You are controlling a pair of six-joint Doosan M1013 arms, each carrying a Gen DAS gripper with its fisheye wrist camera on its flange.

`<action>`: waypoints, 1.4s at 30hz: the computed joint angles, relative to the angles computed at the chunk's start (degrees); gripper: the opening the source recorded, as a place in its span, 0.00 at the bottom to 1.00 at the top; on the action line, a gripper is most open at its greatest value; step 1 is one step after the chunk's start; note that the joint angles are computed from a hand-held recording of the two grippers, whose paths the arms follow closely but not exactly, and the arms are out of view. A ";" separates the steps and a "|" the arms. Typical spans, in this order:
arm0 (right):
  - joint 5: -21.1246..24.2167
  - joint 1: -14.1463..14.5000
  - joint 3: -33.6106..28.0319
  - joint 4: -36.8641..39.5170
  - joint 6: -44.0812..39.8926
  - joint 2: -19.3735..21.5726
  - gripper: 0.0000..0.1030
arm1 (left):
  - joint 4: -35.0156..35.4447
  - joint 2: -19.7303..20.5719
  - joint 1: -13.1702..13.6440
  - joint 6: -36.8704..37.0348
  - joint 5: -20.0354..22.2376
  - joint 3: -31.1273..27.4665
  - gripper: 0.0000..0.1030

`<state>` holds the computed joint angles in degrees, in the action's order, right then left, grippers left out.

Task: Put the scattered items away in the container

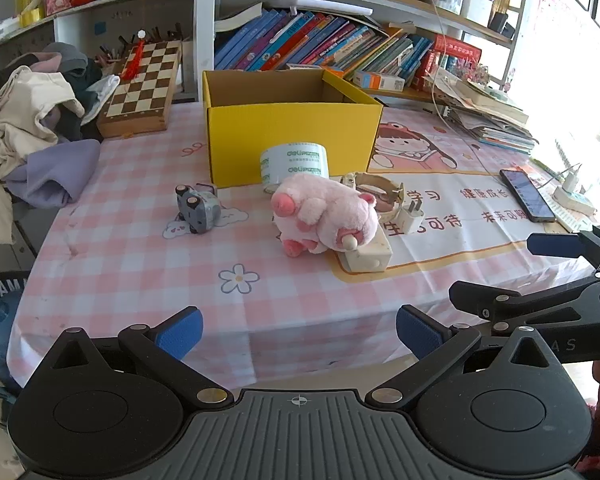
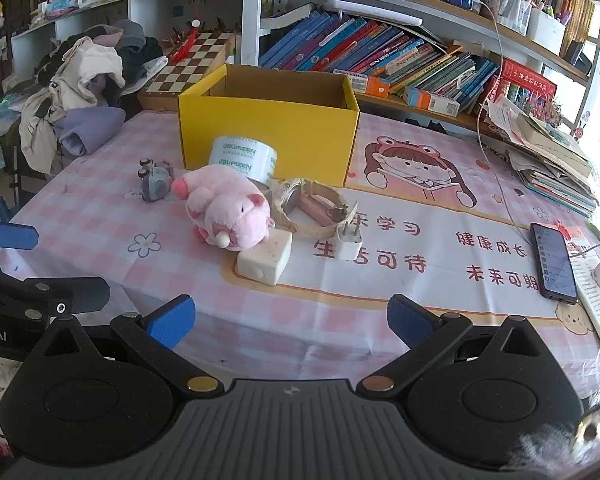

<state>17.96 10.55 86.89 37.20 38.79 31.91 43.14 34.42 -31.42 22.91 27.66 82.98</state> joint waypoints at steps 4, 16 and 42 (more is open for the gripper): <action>-0.44 0.13 0.05 -1.65 1.67 -0.02 1.00 | -0.25 -0.05 0.06 0.38 -0.30 0.08 1.00; -0.59 0.35 -0.03 -3.92 4.17 0.00 1.00 | -0.10 -0.25 0.18 0.07 -0.56 0.45 1.00; 1.32 0.68 -0.78 -3.89 3.72 0.29 1.00 | -5.77 -0.38 1.20 4.11 -2.28 0.76 1.00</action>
<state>19.27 11.23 86.11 33.31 42.52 32.20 37.37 34.04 -30.23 27.01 25.38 83.75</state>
